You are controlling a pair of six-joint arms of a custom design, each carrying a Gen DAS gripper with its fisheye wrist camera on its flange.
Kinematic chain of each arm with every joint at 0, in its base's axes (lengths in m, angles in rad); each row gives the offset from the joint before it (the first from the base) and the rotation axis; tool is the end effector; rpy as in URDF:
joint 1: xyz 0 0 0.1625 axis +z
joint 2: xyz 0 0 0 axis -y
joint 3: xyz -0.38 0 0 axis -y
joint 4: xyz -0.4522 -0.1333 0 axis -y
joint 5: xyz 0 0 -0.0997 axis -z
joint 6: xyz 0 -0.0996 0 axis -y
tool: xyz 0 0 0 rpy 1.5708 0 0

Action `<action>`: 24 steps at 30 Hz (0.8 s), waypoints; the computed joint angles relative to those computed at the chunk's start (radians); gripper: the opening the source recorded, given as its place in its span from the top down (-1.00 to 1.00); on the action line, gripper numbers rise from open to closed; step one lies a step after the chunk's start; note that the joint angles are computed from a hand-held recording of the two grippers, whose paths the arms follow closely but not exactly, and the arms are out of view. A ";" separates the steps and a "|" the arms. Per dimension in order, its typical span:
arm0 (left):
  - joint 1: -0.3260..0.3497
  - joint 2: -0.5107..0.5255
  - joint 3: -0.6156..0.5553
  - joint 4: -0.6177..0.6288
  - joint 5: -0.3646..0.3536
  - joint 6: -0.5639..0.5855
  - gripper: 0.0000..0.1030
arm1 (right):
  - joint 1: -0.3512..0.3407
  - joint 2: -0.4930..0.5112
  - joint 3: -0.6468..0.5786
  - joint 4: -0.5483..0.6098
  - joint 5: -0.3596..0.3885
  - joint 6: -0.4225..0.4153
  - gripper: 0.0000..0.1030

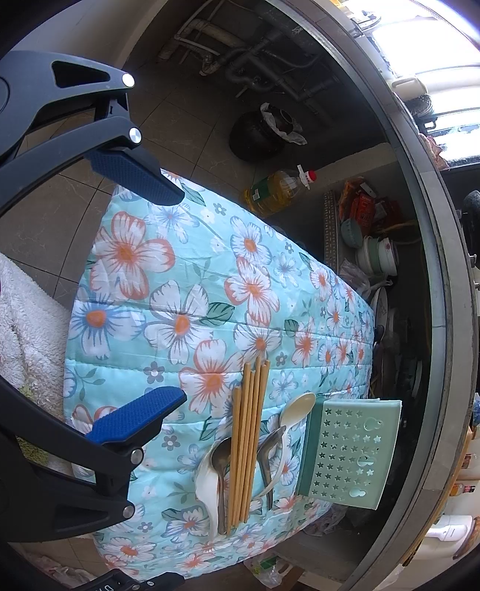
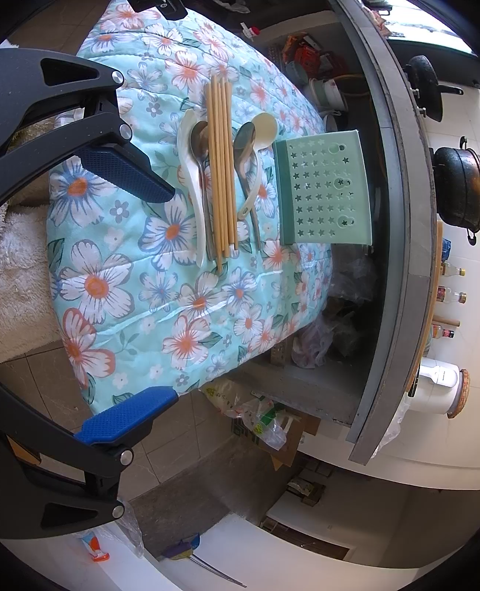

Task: Organize utensils

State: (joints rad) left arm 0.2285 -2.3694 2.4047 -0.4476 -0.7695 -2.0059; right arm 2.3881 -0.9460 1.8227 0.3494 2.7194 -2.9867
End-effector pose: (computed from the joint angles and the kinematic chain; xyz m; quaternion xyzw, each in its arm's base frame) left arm -0.1057 -0.2349 0.2926 -0.0492 0.7981 -0.3766 0.4677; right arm 0.3437 -0.2643 0.0510 0.1809 -0.8125 0.3773 0.4059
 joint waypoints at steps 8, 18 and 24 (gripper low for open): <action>-0.001 -0.002 0.000 0.001 -0.001 0.000 -0.84 | 0.000 -0.002 -0.002 0.007 -0.001 0.003 -0.88; -0.001 -0.002 0.001 0.001 -0.001 0.003 -0.84 | 0.001 -0.003 -0.001 0.004 0.000 0.001 -0.88; 0.004 -0.006 -0.008 0.004 0.029 0.021 -0.83 | 0.001 -0.003 -0.002 0.008 -0.001 0.004 -0.88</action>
State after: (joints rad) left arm 0.2329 -2.3759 2.3964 -0.4433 -0.7401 -1.9845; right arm 2.3886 -0.9491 1.8208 0.3577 2.7182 -2.9826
